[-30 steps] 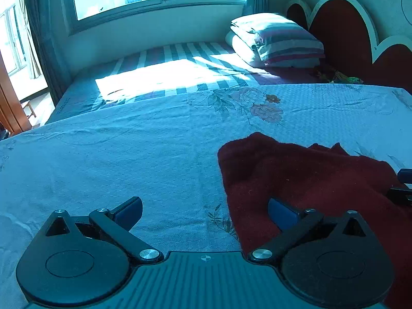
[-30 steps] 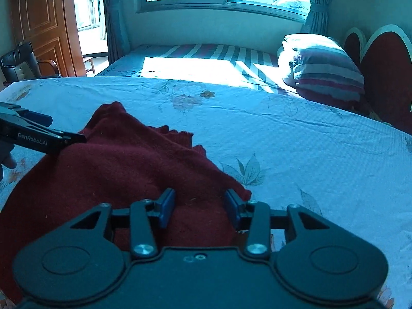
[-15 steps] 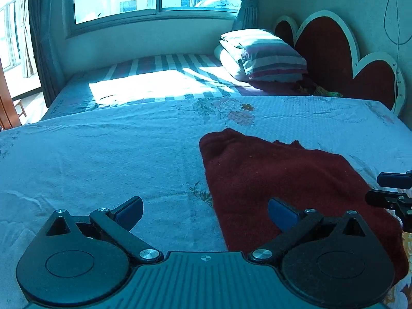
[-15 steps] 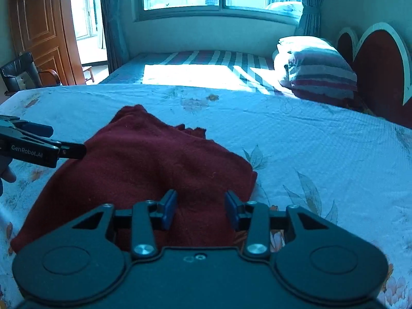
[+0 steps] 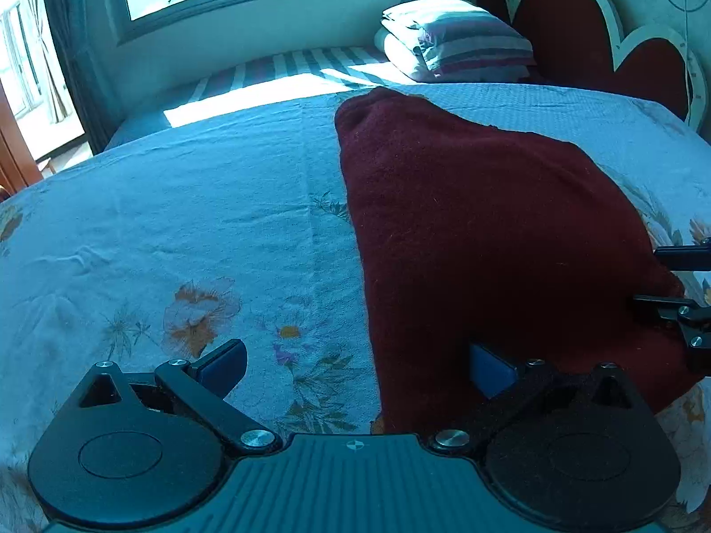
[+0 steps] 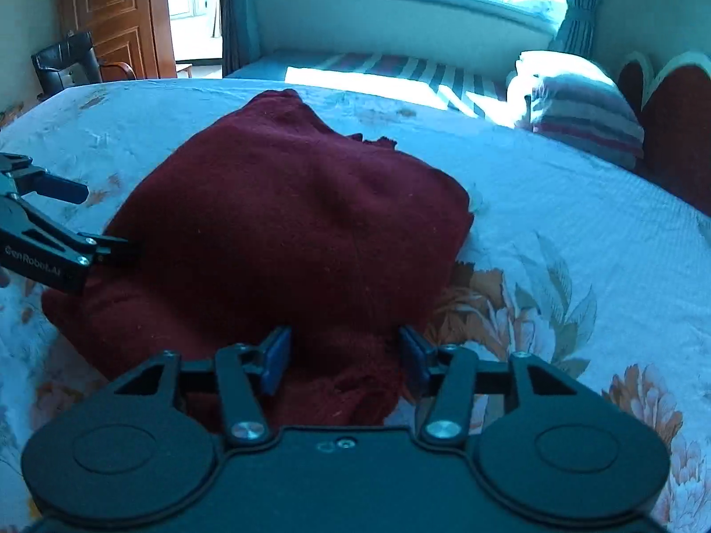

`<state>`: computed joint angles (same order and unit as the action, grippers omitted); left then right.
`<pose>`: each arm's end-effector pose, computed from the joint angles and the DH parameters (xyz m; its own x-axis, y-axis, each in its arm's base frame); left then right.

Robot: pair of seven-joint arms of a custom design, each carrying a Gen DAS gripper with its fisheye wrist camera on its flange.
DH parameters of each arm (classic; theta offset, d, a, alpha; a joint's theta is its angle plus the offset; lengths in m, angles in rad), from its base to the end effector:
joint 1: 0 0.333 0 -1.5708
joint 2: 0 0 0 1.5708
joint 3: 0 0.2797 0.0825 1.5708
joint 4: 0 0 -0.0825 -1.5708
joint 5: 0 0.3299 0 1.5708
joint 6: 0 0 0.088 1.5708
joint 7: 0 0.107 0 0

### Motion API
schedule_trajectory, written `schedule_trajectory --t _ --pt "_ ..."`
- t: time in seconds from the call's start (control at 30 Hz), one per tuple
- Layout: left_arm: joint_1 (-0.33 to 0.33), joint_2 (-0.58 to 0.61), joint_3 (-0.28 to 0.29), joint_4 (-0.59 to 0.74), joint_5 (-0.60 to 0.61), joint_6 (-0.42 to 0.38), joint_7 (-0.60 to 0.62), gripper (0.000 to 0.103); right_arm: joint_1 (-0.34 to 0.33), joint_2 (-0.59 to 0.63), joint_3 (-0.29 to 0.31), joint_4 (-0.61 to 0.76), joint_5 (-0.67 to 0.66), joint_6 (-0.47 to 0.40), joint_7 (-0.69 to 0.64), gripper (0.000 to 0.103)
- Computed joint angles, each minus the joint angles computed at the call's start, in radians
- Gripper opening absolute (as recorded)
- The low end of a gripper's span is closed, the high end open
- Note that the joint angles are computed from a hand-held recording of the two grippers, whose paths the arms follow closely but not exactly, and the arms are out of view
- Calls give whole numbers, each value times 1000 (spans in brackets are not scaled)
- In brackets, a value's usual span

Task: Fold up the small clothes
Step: 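Open the right gripper and withdraw it from the folded sweater, then move both open grippers to the end of the folded sweater strip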

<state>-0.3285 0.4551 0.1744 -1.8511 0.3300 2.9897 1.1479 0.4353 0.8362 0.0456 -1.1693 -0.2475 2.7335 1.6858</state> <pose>0.6166 -0.1322 0.3596 -0.0659 -0.9965 -0.0515 -0.7566 0.0836 -0.6485 0.6515 0.3365 0.3734 0.4624 -0.8794 0.1138 -0.6221 -0.4131 -0.6651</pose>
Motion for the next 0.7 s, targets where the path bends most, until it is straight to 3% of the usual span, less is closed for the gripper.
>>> schedule_trajectory --t 0.07,0.17,0.23,0.33,0.37,0.4,0.43,0.47,0.5,0.57,0.6,0.63,0.67,0.7 --pt "-93 -78 111 -109 82 58 -117 103 -23 -54 29 -65 20 18 -17 50" --pt "-194 -156 237 -237 243 119 -289 103 -68 -178 71 -256 59 136 -16 50" --pt "-172 -148 206 -248 212 83 -260 103 -78 -232 81 -360 59 210 -13 50" --pt "-56 -134 98 -268 161 142 -250 103 -20 -203 18 -344 31 123 40 51" --pt "-41 -141 78 -270 139 133 -222 103 -37 -201 31 -364 44 165 75 51" --pt "-53 -155 94 -282 139 139 -216 103 -52 -203 47 -364 63 159 88 50" --pt "-92 -170 144 -307 178 176 -237 103 -54 -212 51 -360 71 136 105 48" --pt "-138 -181 197 -324 207 194 -250 103 -47 -236 42 -387 65 159 127 46" --pt "-155 -185 216 -332 216 188 -240 103 -33 -262 24 -426 45 208 152 46" --pt "-118 -172 167 -314 201 117 -177 103 -14 -289 6 -464 10 254 183 47" --pt "-119 -159 168 -307 216 105 -170 103 2 -278 -9 -448 -10 230 197 48" --pt "-103 -159 165 -321 246 149 -198 103 27 -246 -31 -398 -31 150 214 49" --pt "-68 -168 127 -330 205 146 -157 103 27 -223 -31 -376 -34 126 229 50" --pt "-65 -180 123 -338 206 144 -146 103 31 -223 -37 -369 -32 119 266 49"
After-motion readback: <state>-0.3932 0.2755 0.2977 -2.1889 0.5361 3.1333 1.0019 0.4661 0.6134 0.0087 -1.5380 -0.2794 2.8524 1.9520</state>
